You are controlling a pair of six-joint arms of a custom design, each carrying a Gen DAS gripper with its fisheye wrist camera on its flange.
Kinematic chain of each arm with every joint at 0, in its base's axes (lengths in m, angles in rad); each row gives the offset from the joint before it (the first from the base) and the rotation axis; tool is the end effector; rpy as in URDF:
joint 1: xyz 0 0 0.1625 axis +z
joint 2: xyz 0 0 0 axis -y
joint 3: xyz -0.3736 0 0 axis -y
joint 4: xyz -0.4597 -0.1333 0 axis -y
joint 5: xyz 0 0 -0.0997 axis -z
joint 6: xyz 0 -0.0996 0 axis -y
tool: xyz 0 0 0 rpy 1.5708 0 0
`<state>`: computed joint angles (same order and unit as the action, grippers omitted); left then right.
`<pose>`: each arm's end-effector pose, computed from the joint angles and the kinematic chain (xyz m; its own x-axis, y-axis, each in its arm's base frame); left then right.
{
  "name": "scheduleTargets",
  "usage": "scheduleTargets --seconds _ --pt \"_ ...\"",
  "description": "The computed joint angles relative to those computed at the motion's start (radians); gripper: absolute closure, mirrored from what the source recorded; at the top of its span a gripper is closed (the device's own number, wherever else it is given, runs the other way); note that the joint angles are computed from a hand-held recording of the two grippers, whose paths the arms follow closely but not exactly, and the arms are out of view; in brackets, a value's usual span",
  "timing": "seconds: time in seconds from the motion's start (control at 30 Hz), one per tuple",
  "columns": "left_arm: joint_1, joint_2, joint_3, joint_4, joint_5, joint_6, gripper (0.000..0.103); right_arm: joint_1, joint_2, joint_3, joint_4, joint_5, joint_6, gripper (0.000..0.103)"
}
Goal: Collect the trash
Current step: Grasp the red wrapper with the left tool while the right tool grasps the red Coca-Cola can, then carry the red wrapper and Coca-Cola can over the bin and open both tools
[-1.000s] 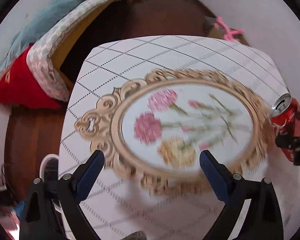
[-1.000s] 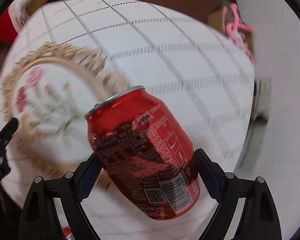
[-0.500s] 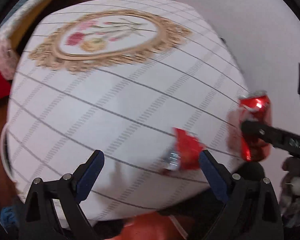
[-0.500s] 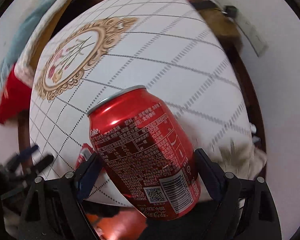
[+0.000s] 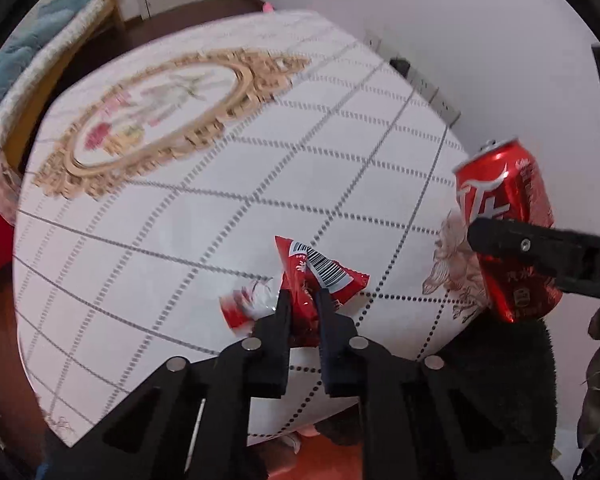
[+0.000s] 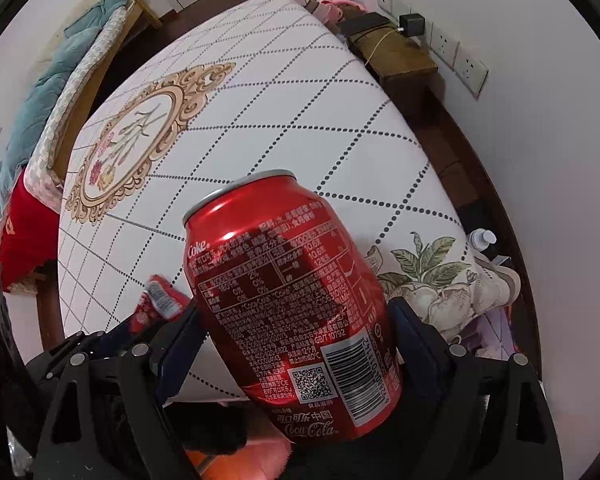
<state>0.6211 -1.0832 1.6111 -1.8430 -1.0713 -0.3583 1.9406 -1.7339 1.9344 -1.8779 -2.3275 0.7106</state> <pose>-0.4204 -0.5234 0.1512 -0.6620 0.5371 -0.5227 0.5922 0.8023 0.0743 0.2400 -0.4396 0.3782 -0.7683 0.4572 0.4480 0.1870 0.8297 -0.5259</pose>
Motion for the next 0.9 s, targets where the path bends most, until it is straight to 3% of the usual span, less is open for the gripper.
scheduleTargets --seconds 0.2,0.4,0.6,0.9 --pt "-0.017 -0.071 -0.015 -0.023 0.086 -0.001 0.096 0.064 0.015 -0.029 -0.023 -0.022 -0.011 0.013" --pt "-0.015 -0.165 -0.051 0.007 0.196 -0.022 0.096 0.149 0.126 -0.127 -0.072 -0.013 -0.064 0.013" --pt "0.023 -0.262 -0.106 0.125 0.318 -0.078 0.096 0.231 0.343 -0.288 -0.159 0.048 -0.147 0.013" --pt "0.147 -0.395 -0.147 0.339 0.458 -0.219 0.096 0.285 0.795 -0.632 -0.221 0.265 -0.256 0.013"
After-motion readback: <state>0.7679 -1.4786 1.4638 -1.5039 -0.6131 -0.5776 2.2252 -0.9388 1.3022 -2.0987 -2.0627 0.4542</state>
